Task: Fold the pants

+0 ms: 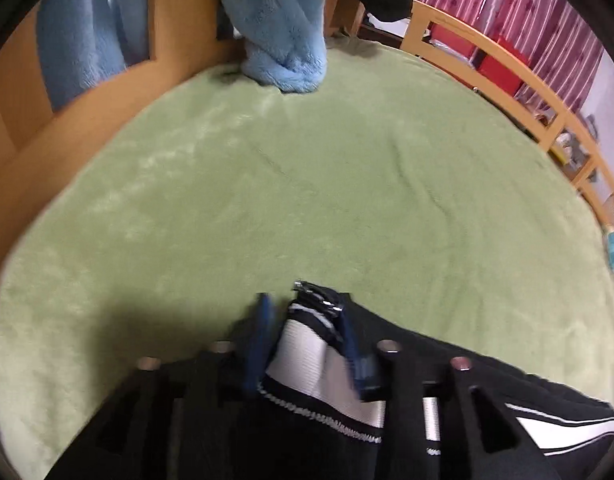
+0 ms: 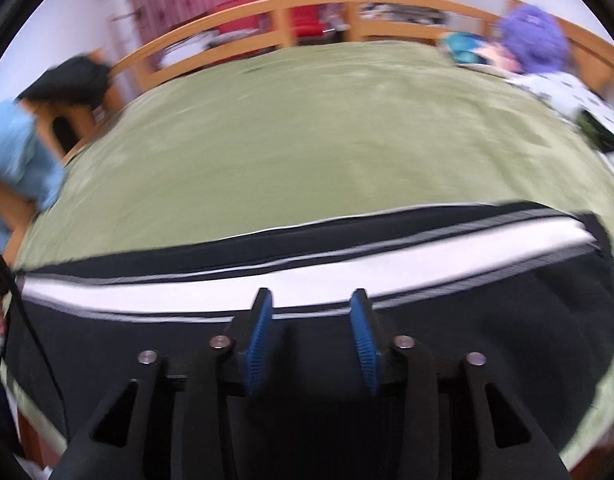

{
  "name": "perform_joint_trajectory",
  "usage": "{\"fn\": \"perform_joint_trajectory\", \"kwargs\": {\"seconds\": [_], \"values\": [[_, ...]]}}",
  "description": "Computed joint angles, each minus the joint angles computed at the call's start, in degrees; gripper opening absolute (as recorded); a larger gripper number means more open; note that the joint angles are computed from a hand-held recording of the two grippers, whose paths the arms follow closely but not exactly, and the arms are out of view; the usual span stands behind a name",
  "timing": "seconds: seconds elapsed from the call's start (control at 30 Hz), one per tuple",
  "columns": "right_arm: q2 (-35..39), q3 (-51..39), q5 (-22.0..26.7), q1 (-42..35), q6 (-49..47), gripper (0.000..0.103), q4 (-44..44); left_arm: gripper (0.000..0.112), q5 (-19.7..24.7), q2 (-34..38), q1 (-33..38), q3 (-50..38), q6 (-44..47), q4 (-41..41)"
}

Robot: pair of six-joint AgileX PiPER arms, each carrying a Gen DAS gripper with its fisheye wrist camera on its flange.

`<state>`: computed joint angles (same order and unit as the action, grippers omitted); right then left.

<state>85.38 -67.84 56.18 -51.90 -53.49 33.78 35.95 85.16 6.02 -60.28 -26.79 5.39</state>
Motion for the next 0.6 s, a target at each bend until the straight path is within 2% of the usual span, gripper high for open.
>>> {"fn": "perform_joint_trajectory", "kwargs": {"seconds": [0.03, 0.17, 0.23, 0.3, 0.4, 0.47, 0.57, 0.6], "values": [[0.64, -0.97, -0.07, -1.24, 0.11, 0.052, 0.37, 0.054, 0.88, -0.63, -0.43, -0.36, -1.72, 1.27], [5.28, -6.77, 0.67, -3.91, -1.4, 0.068, 3.17, 0.056, 3.55, -3.03, -2.1, -1.79, -1.91, -0.76], [9.18, -11.43, 2.8, -2.61, 0.0, 0.069, 2.53, 0.057, 5.3, -3.87, -5.73, -2.97, -4.38, 1.17], [10.23, -12.49, 1.71, -0.46, -0.48, 0.069, 2.2, 0.059, 7.74, -4.73, -10.76, -4.25, -7.8, 4.54], [9.88, -10.8, -2.14, -0.34, -2.09, 0.069, 3.45, 0.061, 9.78, -5.02, -16.9, -5.98, -11.86, 8.32], [9.94, -10.08, -4.33, -3.3, -1.12, 0.067, 4.46, 0.062, 11.55, -4.85, -20.2, -6.83, -13.89, 9.8], [6.52, -5.97, -17.95, -8.24, 4.27, 0.067, 0.72, 0.062, 13.93, -4.5, -23.7, -7.61, -15.96, 11.22], [7.22, -6.42, -19.91, -11.34, 5.08, 0.068, 1.37, 0.062, 14.74, -3.98, -25.05, -7.87, -16.98, 11.76]]}}
